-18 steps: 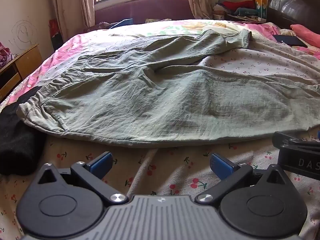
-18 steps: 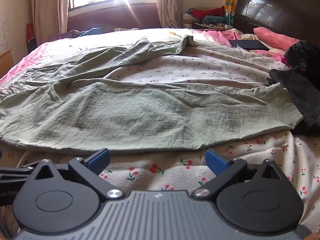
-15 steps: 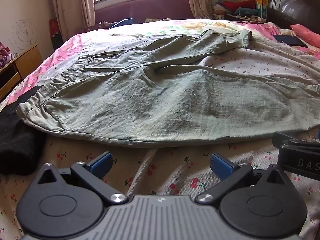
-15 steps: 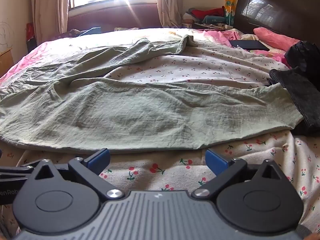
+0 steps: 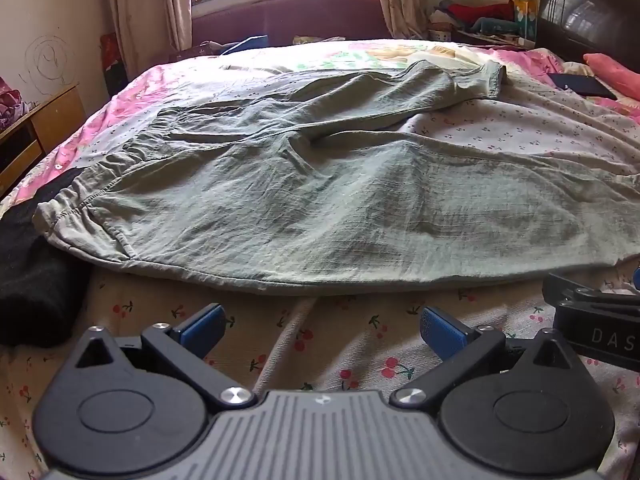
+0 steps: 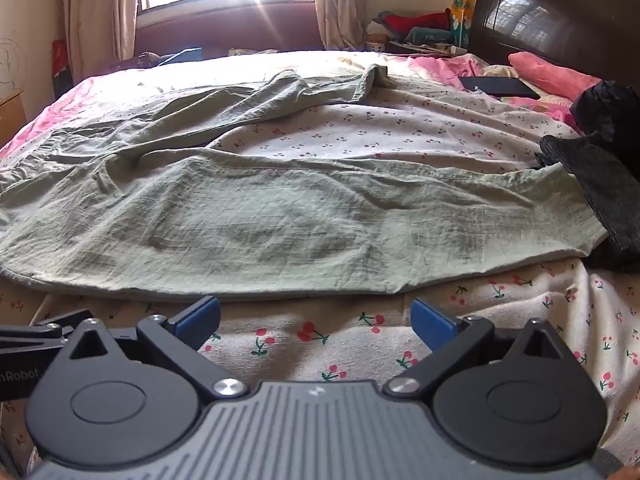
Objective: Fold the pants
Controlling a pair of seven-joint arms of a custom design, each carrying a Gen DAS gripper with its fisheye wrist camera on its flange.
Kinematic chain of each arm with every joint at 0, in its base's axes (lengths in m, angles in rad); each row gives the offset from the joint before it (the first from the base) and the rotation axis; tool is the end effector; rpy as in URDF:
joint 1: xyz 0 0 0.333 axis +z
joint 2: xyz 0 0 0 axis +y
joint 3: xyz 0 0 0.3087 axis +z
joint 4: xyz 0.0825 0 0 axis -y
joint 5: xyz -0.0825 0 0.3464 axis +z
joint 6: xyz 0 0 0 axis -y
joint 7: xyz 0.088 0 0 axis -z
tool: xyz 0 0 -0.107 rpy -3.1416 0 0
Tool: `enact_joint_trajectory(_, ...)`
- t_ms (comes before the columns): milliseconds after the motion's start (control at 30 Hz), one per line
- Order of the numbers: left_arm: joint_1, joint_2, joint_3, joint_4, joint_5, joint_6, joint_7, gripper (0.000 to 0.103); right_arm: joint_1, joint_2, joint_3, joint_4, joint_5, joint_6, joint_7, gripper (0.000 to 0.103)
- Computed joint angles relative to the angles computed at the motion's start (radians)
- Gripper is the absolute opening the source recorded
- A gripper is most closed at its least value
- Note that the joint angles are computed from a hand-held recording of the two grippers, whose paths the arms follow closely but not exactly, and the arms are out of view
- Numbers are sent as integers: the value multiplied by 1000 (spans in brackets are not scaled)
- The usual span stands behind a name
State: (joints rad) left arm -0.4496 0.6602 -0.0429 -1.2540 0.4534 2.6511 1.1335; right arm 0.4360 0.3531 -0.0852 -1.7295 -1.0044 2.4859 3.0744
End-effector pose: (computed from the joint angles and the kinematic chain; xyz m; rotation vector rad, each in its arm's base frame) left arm 0.6553 -0.3536 0.4652 -1.4238 2.0480 -0.7683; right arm 0.6054 0.2323 0.4313 -1.3511 2.1184 -0.9609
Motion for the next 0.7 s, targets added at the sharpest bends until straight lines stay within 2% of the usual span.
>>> enact_joint_trajectory(67, 22, -7, -14, -11, -22, 8, 18, 103, -1, 1, 1, 2, 4, 2, -6, 100)
enact_joint_trajectory(700, 18, -2, -9, -2, -37, 2, 29, 103, 0, 3, 0, 1, 15, 12, -29, 101)
